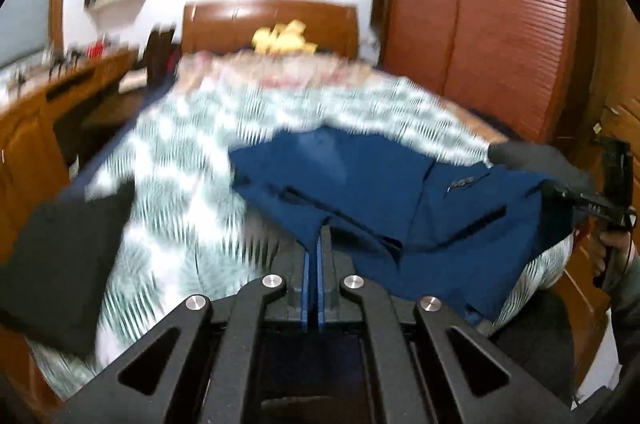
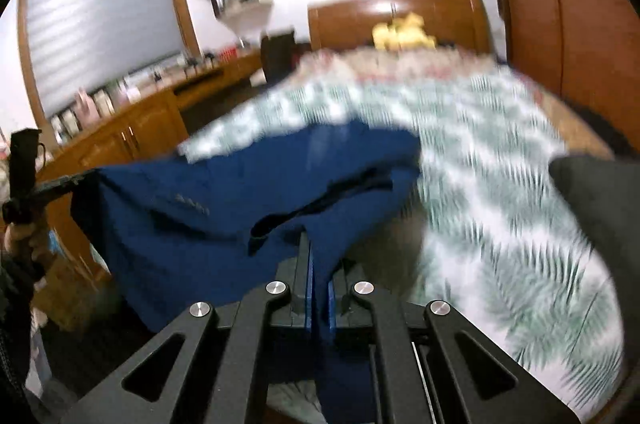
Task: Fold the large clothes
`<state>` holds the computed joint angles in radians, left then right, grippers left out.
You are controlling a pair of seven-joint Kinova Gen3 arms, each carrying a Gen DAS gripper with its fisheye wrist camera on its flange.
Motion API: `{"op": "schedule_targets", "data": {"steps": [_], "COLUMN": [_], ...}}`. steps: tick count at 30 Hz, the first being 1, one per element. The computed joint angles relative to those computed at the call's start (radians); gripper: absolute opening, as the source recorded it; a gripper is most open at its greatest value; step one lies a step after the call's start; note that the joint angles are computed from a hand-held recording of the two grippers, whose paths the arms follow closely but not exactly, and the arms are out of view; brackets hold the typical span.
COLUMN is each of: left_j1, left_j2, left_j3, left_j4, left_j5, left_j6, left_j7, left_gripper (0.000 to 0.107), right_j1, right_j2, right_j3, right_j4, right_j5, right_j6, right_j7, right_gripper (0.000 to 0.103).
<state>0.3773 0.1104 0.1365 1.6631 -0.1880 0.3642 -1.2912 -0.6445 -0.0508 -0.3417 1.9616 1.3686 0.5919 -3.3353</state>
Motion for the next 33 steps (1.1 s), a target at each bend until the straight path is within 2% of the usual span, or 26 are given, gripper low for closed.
{"op": "schedule_targets", "data": {"steps": [2, 7, 13, 17, 21, 24, 30, 33], "left_j1": [0.023, 0.013, -0.017, -0.032, -0.032, -0.026, 0.002, -0.002], "left_j2": [-0.012, -0.049, -0.119, -0.104, -0.037, 0.043, 0.177, 0.215], "left_j3": [-0.001, 0.022, 0.043, 0.060, 0.047, 0.031, -0.017, -0.014], "left_j4": [-0.065, -0.183, -0.179, -0.181, -0.199, -0.243, -0.329, -0.361], "left_j5": [-0.045, -0.031, 0.009, -0.026, -0.006, 0.017, 0.040, 0.071], "left_j6": [0.030, 0.087, 0.073, 0.095, 0.124, 0.167, 0.219, 0.250], "left_j7": [0.020, -0.013, -0.047, -0.028, -0.032, -0.050, -0.052, -0.078], "left_gripper": [0.003, 0.003, 0.003, 0.003, 0.003, 0.003, 0.003, 0.003], "right_j1": [-0.008, 0.002, 0.027, 0.060, 0.119, 0.157, 0.113, 0.093], "right_j2": [-0.030, -0.142, -0.275, -0.307, -0.254, -0.167, 0.008, 0.059], "right_j3": [-0.014, -0.085, -0.192, -0.239, -0.250, -0.247, -0.184, -0.128], "right_j4": [-0.035, -0.083, -0.103, -0.106, -0.115, -0.160, -0.284, -0.362], "right_j5": [0.013, 0.002, -0.116, -0.196, -0.264, -0.293, -0.284, -0.341], "right_j6": [0.043, 0.111, 0.211, 0.269, 0.265, 0.249, 0.320, 0.336], "right_j7": [0.024, 0.132, 0.306, 0.360, 0.385, 0.411, 0.489, 0.582], "right_gripper": [0.005, 0.005, 0.005, 0.005, 0.005, 0.005, 0.005, 0.006]}}
